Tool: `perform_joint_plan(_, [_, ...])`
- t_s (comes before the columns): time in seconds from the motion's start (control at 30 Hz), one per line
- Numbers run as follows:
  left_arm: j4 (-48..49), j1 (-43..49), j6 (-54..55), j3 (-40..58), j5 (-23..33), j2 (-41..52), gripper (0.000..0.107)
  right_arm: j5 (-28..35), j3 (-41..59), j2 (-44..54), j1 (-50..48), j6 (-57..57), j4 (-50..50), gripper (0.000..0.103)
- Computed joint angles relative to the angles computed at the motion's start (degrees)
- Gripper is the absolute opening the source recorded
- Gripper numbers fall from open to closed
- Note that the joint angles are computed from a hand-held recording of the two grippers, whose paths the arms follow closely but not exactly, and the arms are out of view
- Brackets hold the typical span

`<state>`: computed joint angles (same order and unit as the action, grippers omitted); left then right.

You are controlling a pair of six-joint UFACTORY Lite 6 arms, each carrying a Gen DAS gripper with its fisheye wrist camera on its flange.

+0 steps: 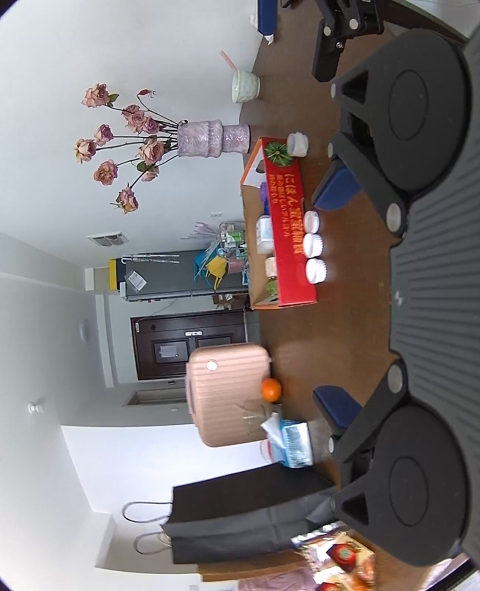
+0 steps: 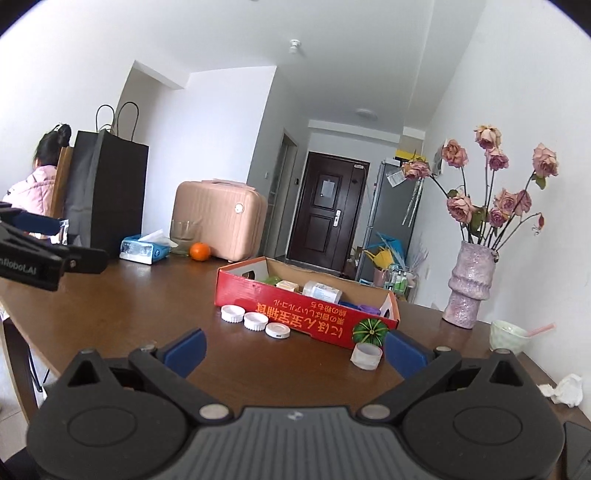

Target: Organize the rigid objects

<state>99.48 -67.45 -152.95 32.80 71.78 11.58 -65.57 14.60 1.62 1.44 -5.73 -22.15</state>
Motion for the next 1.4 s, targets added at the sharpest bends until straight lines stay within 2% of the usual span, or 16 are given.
perform_joint_plan(0.17, [0.2,0.49,-1.13,0.31,-1.04,3.09,0.103,-1.81,-1.63,2.32,-1.32,0.93,-2.13,0.103])
perform_joint_plan(0.23, [1.34,2.84,-2.15,1.68,-3.09,4.62,0.103,-1.86,0.1,5.03,0.13,-0.29,0.79,0.103])
perform_joint_plan(0.43, [8.46,10.93,-4.06,5.04,-8.99,8.67,0.103,1.98,7.38,11.36,0.33,1.97,2.03,0.103])
perform_joint_plan(0.67, [20.24,25.23,-4.12,14.58,-20.51,13.6,0.103,10.34,21.95,21.05,0.12,6.03,2.75,0.103])
perform_joint_plan(0.83, [28.41,35.56,-2.23,28.31,-30.91,20.99,0.102,18.42,35.25,28.15,0.42,11.33,0.94,0.1])
perform_joint_plan(1.0, [23.91,41.43,11.48,47.64,-40.69,32.31,0.092,28.11,54.33,37.1,0.44,29.53,-17.39,0.094])
perform_joint_plan(1.1, [20.54,44.36,19.12,58.64,-47.27,39.32,0.083,33.89,67.9,44.78,2.46,38.53,-25.58,0.085])
perform_joint_plan(1.17, [15.66,46.16,25.92,66.12,-52.15,44.01,0.078,38.0,78.77,50.85,3.82,50.3,-35.84,0.079])
perform_joint_plan(1.23, [8.96,47.02,33.01,71.84,-54.15,47.64,0.073,41.44,90.1,57.41,5.49,62.29,-46.55,0.07])
perform_joint_plan(1.3, [10.2,47.88,32.21,74.77,-56.25,49.7,0.072,43.48,100.94,63.9,7.01,74.28,-58.18,0.062])
perform_joint_plan(1.4, [4.69,48.87,38.48,80.52,-59.33,53.65,0.065,44.57,116.96,73.72,8.52,92.27,-75.77,0.055])
